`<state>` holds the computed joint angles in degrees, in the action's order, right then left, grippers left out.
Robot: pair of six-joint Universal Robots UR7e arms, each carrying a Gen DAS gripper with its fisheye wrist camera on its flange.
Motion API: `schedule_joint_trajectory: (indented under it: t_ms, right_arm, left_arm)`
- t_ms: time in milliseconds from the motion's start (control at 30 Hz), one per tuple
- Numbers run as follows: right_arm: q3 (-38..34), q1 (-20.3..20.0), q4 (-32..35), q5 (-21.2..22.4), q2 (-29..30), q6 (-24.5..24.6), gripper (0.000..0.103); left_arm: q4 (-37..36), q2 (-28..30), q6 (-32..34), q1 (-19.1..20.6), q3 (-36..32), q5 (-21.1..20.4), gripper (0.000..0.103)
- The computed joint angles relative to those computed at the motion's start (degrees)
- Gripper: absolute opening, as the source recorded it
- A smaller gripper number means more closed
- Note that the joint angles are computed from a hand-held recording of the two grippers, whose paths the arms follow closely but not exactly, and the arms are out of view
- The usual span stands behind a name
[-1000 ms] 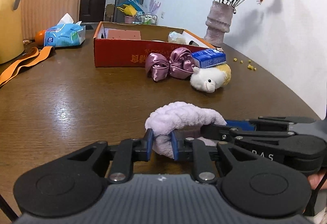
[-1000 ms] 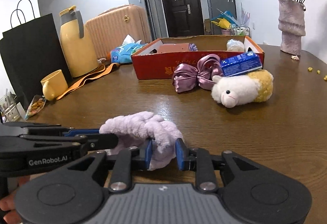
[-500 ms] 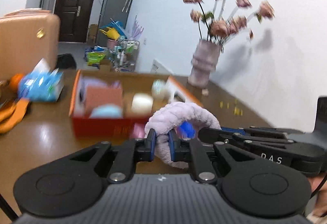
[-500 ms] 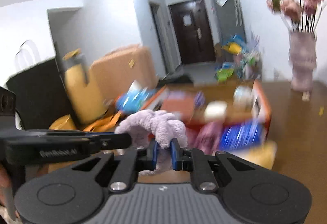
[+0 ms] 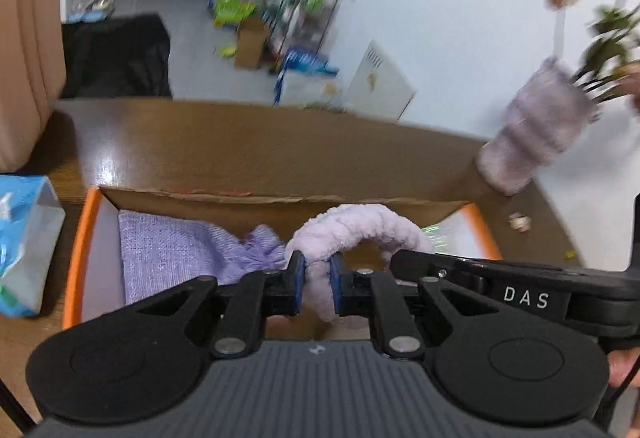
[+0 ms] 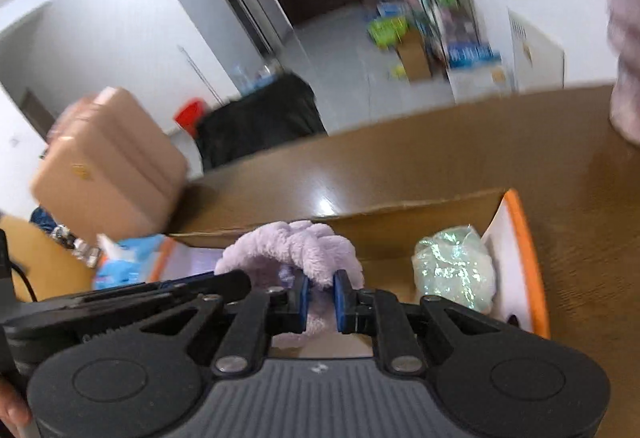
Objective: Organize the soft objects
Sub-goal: 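Carry the lilac scrunchie into the box and open both grippers, then lift both grippers out of the box back toward the items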
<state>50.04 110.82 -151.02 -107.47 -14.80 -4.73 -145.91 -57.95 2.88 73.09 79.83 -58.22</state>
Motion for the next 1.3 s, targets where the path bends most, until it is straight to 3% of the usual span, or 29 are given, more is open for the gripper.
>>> schedule_joint_trajectory:
  t_ms: [33, 100, 233, 267, 400, 500, 567, 600, 767, 900, 1033, 1200, 1300]
  right_arm:
    - [-2.77, -0.41, 2.66, 0.03, 1.47, 1.34, 0.016]
    - [-3.20, -0.99, 1.65, 0.84, 2.38, 2.32, 0.018]
    - [-1.28, -0.75, -2.20, -1.56, 2.14, 1.47, 0.037]
    - [-0.51, -0.47, -3.14, -1.97, 1.67, 1.01, 0.039]
    - [5.86, 0.94, -8.44, -3.64, -3.09, -0.09, 0.045]
    - [12.94, 2.78, -13.07, -4.75, -8.32, -1.90, 0.047]
    - [18.63, 4.30, -17.00, -6.37, -12.29, -4.14, 0.054]
    - [21.54, 5.10, -19.33, -7.48, -14.17, -5.77, 0.057]
    - [35.20, 9.03, -35.22, -10.73, -20.74, -15.63, 0.069]
    - [43.31, 11.32, -44.97, -10.31, -23.53, -19.66, 0.071]
    - [55.10, 12.71, -63.73, -6.82, -24.41, -25.08, 0.080]
    - [66.40, 14.32, -82.32, -5.84, -22.52, -26.45, 0.082]
    - [71.41, 15.45, -91.48, -5.52, -19.86, -26.38, 0.088]
  left_arm:
    - [0.86, 0.64, -0.28, 0.50, -0.67, 0.39, 0.015]
    - [0.26, 0.86, 0.80, 1.19, -0.38, -0.08, 0.019]
    - [-3.52, -0.75, 4.09, 0.60, 2.38, -0.25, 0.045]
    - [-4.58, -1.33, 4.25, 0.10, 3.24, 0.96, 0.045]
    - [-6.80, -5.77, 4.63, -2.72, 7.51, 4.18, 0.046]
    - [-10.70, -10.62, 6.44, -5.55, 12.16, 7.25, 0.055]
    - [-16.00, -14.14, 9.98, -7.94, 16.58, 10.03, 0.075]
    - [-19.45, -16.19, 12.52, -9.13, 19.41, 11.21, 0.079]
    - [-36.66, -24.01, 26.44, -16.09, 31.62, 18.11, 0.085]
    - [-45.54, -30.39, 28.47, -21.50, 40.29, 21.41, 0.087]
    - [-57.80, -37.44, 30.65, -26.19, 53.27, 22.78, 0.095]
    - [-65.73, -46.61, 29.56, -35.73, 68.49, 31.13, 0.100]
    - [-61.30, -53.61, 25.70, -43.21, 76.05, 36.95, 0.100]
